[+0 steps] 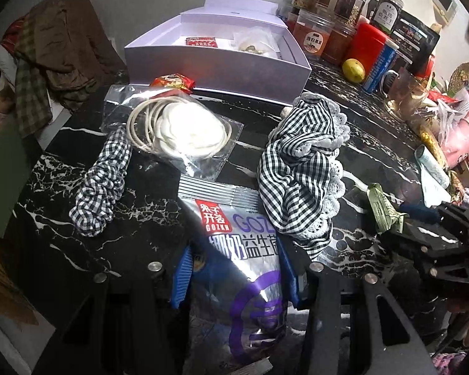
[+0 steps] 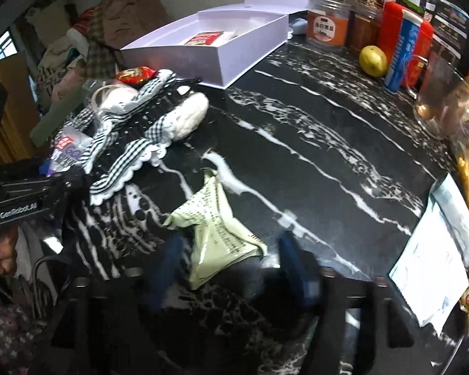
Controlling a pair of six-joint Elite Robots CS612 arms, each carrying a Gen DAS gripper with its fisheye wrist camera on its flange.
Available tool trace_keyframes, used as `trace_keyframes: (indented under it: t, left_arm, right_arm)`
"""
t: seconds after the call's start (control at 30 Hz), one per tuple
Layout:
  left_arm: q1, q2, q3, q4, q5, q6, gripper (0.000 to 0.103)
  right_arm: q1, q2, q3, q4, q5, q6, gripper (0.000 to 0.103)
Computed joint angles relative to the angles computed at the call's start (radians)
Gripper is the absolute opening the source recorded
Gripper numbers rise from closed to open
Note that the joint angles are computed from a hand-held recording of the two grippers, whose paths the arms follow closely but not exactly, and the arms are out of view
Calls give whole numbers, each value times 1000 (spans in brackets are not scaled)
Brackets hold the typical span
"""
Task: Organize soft objects
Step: 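Close the right gripper on the green paper packet while the left gripper lowers onto the GOZK bag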
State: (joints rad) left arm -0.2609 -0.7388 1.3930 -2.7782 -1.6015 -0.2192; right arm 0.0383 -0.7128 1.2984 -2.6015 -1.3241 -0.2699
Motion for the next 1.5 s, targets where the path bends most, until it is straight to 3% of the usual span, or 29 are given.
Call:
trace_keyframes:
  t: [0.23, 0.3, 0.33, 0.5, 0.6, 1.0, 1.5]
  left_arm:
    - [-5, 0, 9, -22, 24, -1, 48]
    - [-1, 0, 17, -53, 13, -19, 48]
    - [0, 1, 19, -59, 7, -26, 48]
    - [11, 4, 17, -76, -27, -84, 48]
    - [15, 3, 21, -83, -38, -115, 47]
    - [17, -36, 66, -138, -26, -126, 47]
    - [15, -59, 64, -245, -30, -93, 47]
  right_arm:
    - [14, 17, -16, -37, -38, -42, 70]
    - [16, 17, -8, -71, -60, -44, 50]
    - [15, 17, -9, -71, -57, -42, 34]
    - [12, 16, 1, -100, -52, -28, 31]
    - [1, 14, 11, -110, 3, -1, 31]
    - [-9, -15, 72, -162, 127, 34, 30]
    - [-3, -46, 71, -200, 137, 7, 30]
